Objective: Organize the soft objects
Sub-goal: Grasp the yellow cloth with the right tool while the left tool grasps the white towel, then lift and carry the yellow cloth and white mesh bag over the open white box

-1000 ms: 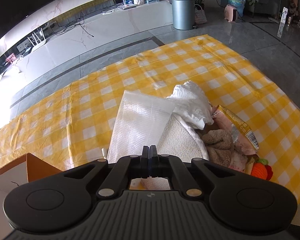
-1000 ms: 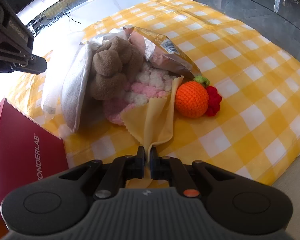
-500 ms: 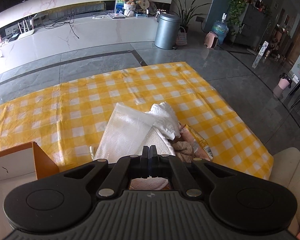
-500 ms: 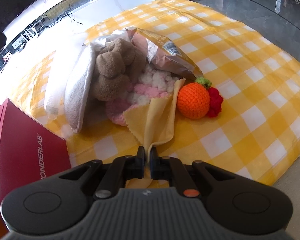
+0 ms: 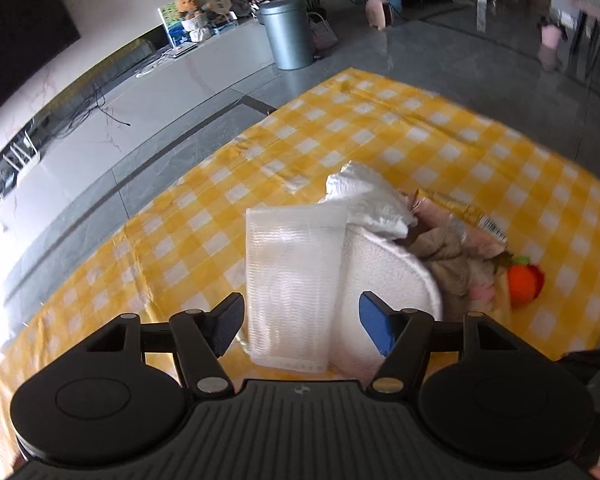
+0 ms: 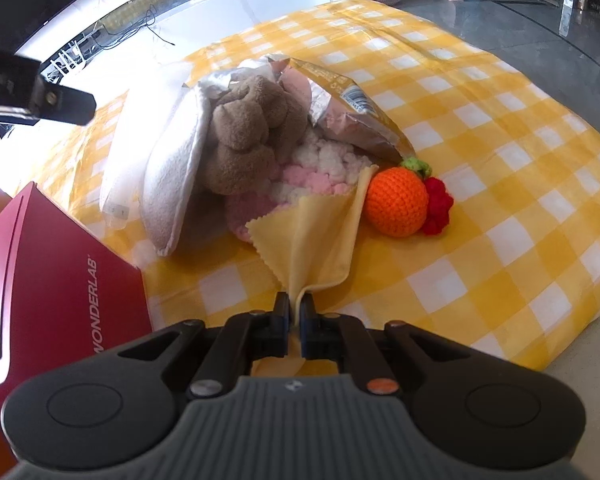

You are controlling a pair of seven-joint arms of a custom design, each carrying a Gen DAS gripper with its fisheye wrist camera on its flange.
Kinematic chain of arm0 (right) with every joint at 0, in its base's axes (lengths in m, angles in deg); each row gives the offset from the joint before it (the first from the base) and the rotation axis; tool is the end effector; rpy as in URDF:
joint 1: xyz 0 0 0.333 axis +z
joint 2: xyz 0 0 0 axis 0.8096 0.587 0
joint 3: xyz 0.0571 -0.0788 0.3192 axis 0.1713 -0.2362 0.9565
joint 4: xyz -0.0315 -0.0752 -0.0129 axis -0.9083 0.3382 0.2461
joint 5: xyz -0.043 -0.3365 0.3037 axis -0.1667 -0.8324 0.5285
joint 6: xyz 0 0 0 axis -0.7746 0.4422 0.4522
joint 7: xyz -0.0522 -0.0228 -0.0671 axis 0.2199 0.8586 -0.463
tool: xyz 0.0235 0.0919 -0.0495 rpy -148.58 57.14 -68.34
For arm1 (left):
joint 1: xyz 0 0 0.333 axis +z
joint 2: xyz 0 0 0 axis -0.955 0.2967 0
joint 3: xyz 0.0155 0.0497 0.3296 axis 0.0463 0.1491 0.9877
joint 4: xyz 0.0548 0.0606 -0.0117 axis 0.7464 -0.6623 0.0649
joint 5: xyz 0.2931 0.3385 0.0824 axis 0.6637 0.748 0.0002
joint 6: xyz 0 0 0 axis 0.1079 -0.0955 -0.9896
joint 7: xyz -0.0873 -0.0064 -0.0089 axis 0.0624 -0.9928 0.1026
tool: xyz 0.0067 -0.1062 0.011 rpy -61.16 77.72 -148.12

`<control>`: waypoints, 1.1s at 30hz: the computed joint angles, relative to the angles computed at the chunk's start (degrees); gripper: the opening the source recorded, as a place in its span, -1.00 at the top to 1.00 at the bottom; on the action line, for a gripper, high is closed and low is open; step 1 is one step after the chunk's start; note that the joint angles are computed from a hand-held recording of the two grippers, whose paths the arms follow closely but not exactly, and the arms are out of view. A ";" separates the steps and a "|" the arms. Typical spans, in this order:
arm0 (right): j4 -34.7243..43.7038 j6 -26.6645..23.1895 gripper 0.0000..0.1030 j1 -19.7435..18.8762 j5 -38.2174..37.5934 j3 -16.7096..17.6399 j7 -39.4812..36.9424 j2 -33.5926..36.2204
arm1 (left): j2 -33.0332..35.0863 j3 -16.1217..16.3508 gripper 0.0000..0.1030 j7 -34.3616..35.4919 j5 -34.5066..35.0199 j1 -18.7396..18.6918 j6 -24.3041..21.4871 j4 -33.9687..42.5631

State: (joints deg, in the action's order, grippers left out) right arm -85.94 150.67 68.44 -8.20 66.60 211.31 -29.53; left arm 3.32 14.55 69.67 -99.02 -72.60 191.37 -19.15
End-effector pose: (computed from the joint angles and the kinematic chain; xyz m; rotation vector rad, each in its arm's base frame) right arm 0.5096 0.2287 0.4533 -1.3062 2.3402 -0.4303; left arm 0.7180 -0.1130 0.4995 -0.8393 2.5119 -0.5842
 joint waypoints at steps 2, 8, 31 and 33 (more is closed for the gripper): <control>-0.60 0.64 0.95 -0.10 -0.51 0.12 0.44 -0.70 | 3.04 1.01 -0.52 -2.73 5.05 -1.37 -0.92 3.05; -0.37 2.24 0.95 0.17 0.95 -0.23 -2.67 0.09 | 11.65 -1.58 -0.69 1.68 2.00 0.75 -12.52 14.35; 0.50 2.46 0.95 0.74 4.77 -1.02 -7.19 1.79 | 13.39 -2.45 0.99 -2.15 -4.12 4.27 -19.14 19.39; 0.62 2.27 0.95 0.76 4.80 -1.01 -7.31 1.85 | 11.38 -3.12 0.99 -1.62 -9.71 6.47 -20.29 17.94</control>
State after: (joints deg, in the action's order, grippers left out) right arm -85.32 152.94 69.20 -3.40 65.59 204.01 -27.68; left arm 14.70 11.42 68.05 -108.73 -66.12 171.08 -1.22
